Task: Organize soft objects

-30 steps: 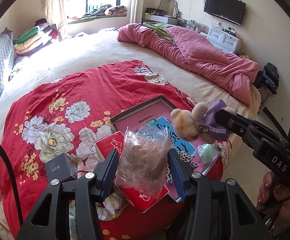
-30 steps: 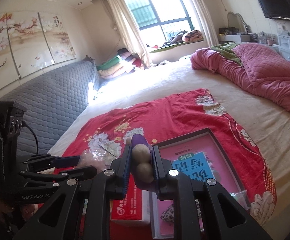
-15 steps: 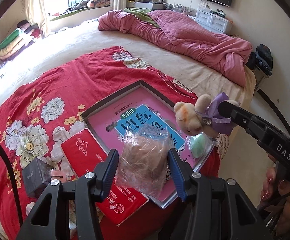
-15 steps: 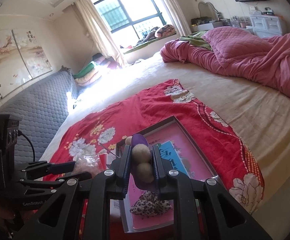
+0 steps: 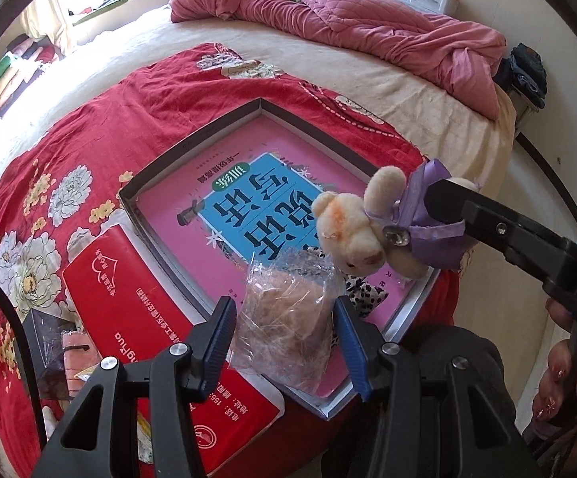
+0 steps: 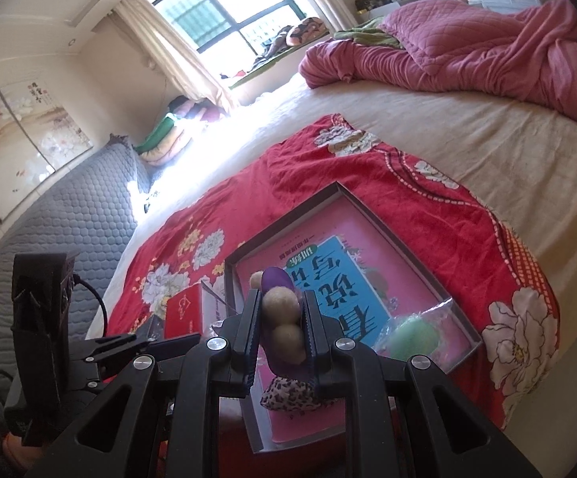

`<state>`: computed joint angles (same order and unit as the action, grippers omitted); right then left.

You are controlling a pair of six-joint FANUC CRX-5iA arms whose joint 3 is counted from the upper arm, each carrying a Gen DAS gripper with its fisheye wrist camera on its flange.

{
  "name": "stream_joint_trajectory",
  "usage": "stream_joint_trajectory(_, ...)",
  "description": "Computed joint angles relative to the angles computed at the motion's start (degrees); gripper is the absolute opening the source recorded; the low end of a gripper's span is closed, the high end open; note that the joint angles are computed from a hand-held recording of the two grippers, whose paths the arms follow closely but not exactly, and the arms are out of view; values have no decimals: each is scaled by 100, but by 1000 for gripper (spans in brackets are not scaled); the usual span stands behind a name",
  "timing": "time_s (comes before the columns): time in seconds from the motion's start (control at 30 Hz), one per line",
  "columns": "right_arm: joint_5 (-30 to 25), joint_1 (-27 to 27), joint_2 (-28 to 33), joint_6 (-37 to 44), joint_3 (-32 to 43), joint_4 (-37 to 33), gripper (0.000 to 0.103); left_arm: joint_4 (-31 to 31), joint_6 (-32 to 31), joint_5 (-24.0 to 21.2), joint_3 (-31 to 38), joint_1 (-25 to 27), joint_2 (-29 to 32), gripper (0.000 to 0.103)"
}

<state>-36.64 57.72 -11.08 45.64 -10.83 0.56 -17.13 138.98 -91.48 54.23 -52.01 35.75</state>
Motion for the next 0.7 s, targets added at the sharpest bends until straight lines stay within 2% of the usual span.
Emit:
stream_joint_trajectory(0.33, -270, -99, 339, 80, 115, -437, 20, 290, -133, 12, -89, 115, 110, 51)
stream_joint_trajectory(0.7, -645, 147, 431, -840, -140, 1017, 27, 529, -186, -1, -67, 221, 270, 51)
